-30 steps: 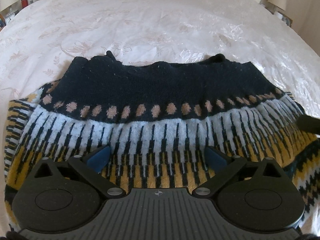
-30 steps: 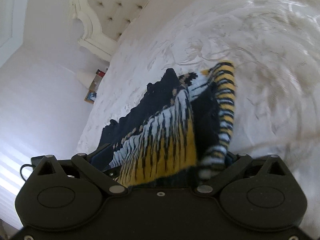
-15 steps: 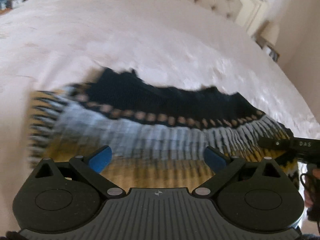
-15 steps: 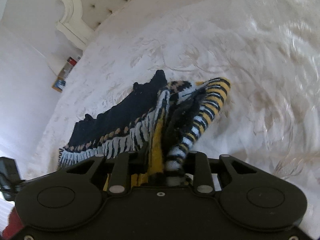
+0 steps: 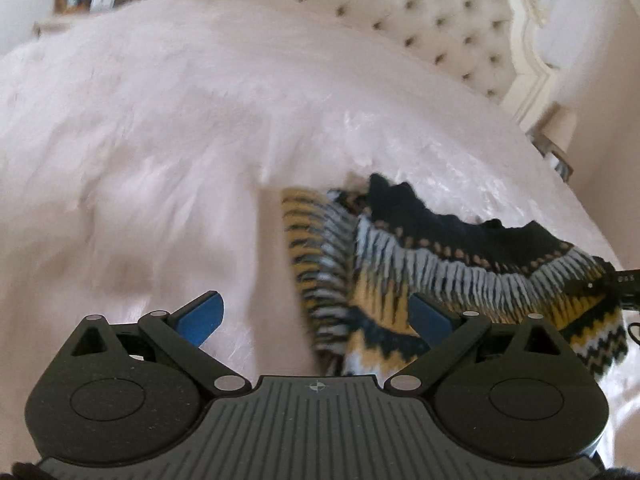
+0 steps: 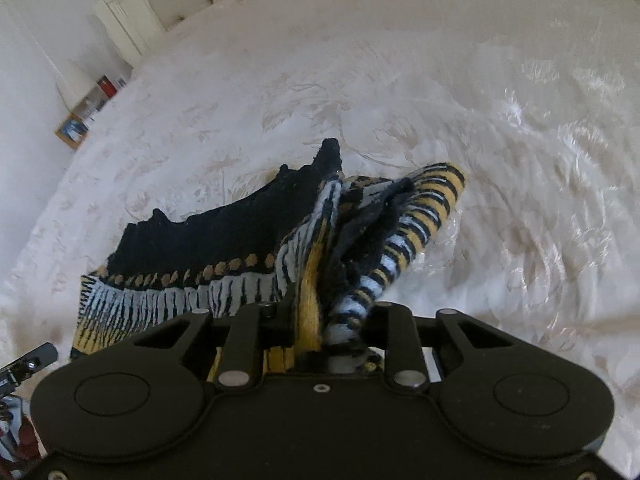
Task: Fold small clothes
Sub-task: 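Grasp the side edge with the right gripper, fold it over, open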
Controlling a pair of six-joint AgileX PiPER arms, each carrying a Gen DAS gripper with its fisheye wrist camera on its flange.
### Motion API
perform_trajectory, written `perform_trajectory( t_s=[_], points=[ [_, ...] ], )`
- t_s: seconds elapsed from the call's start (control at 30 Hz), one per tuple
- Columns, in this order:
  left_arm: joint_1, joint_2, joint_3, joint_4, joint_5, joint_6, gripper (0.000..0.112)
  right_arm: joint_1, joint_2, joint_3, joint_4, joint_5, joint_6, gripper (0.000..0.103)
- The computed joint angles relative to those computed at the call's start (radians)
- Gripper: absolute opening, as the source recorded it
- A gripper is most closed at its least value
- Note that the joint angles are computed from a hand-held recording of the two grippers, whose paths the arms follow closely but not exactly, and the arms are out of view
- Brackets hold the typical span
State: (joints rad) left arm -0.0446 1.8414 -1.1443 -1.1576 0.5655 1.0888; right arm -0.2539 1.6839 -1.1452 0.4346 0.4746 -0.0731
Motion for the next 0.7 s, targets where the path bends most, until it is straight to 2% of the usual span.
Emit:
perform_trajectory(
  t_s=[0.07,0.23,0.33,0.5,0.7],
  points=[
    [0.023,0.017,-0.034,0.049,0.058,-0.061,0.100,0.049,-0.011,-0.032,-0.120,0.021,0.120,0.033],
    [0.085,-0.002,-0.021,-0.020,0.135,-0.010,0.100,0.174,0.000,-0.143,-0.272,0.085,0.285,0.031],
    [0.109,-0.006,-0.009,-0.044,0.150,0.008,0.100,0.242,0.031,-0.214,-0.291,0.114,0.328,0.031],
    [0.136,-0.003,-0.004,-0.053,0.162,0.012,0.100,0.331,0.108,-0.316,-0.253,0.108,0.352,0.030],
    [0.154,-0.001,-0.006,-0.064,0.151,0.024,0.100,0.454,0.249,-0.463,-0.375,0.165,0.459,0.030]
  ],
)
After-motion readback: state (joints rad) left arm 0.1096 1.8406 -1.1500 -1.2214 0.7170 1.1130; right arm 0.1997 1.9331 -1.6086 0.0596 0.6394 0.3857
